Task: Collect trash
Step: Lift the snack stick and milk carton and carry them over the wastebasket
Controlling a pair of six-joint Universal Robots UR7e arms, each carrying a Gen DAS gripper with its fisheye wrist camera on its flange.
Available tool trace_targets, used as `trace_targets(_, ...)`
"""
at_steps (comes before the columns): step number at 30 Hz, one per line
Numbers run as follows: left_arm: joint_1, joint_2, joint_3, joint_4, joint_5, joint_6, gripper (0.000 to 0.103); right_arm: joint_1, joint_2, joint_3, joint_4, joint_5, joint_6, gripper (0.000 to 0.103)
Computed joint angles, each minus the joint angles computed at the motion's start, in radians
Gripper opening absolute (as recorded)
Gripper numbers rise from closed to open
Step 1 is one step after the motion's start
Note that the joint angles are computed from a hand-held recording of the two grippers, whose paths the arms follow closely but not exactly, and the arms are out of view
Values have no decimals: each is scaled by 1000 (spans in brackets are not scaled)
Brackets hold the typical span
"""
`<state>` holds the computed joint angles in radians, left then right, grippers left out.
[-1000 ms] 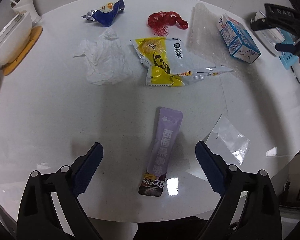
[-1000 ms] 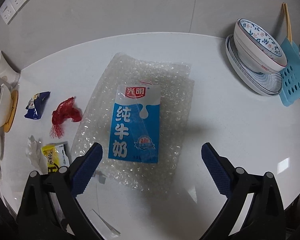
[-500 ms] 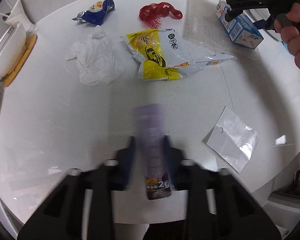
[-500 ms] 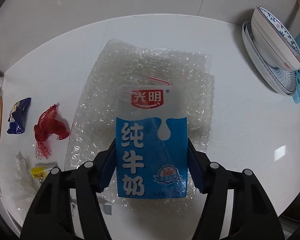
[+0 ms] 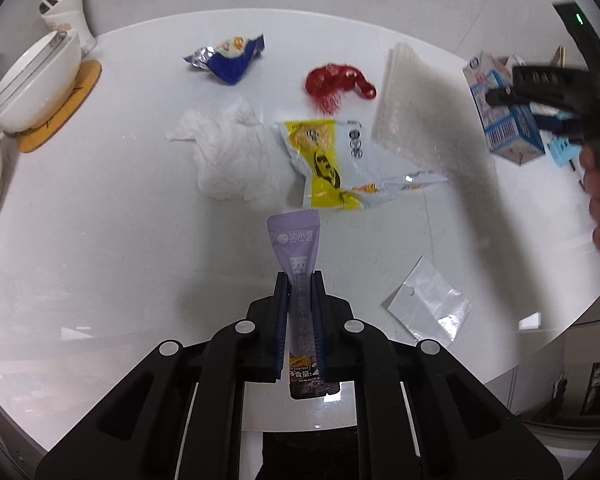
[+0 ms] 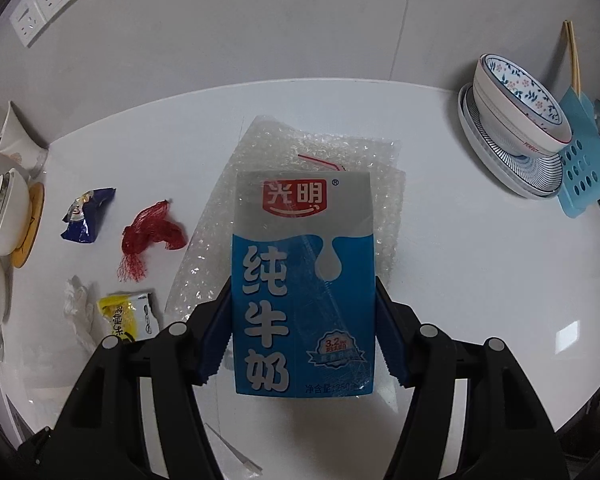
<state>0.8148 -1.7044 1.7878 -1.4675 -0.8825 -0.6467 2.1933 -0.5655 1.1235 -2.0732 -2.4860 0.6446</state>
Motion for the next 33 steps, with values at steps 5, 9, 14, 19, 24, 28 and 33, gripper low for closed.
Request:
trace_targets(5, -26, -19, -28, 15, 16, -21, 10, 37, -45, 87, -76, -8, -25, 61)
trace_targets(9, -61, -32, -23, 39, 40, -51, 10, 62, -79, 154, -139, -11, -47, 61)
trace_targets(14, -94, -46, -16, 58, 50, -80, 10, 96, -103, 219, -213, -19, -87, 61)
trace_targets(19, -124, -60, -2, 66, 56, -103, 10, 128, -138, 301, -272, -22, -98, 61)
trace_targets(24, -155, -76, 15, 82, 59, -129, 10, 150, -168, 372, -294, -20, -86, 61)
trace_targets(28, -177, -90, 31, 104, 58, -155, 10, 164, -192, 427, -313, -11, -71, 61)
trace_targets(33, -200, -109, 50, 127, 47, -187, 10, 179, -219, 487, -339, 5, -61, 61)
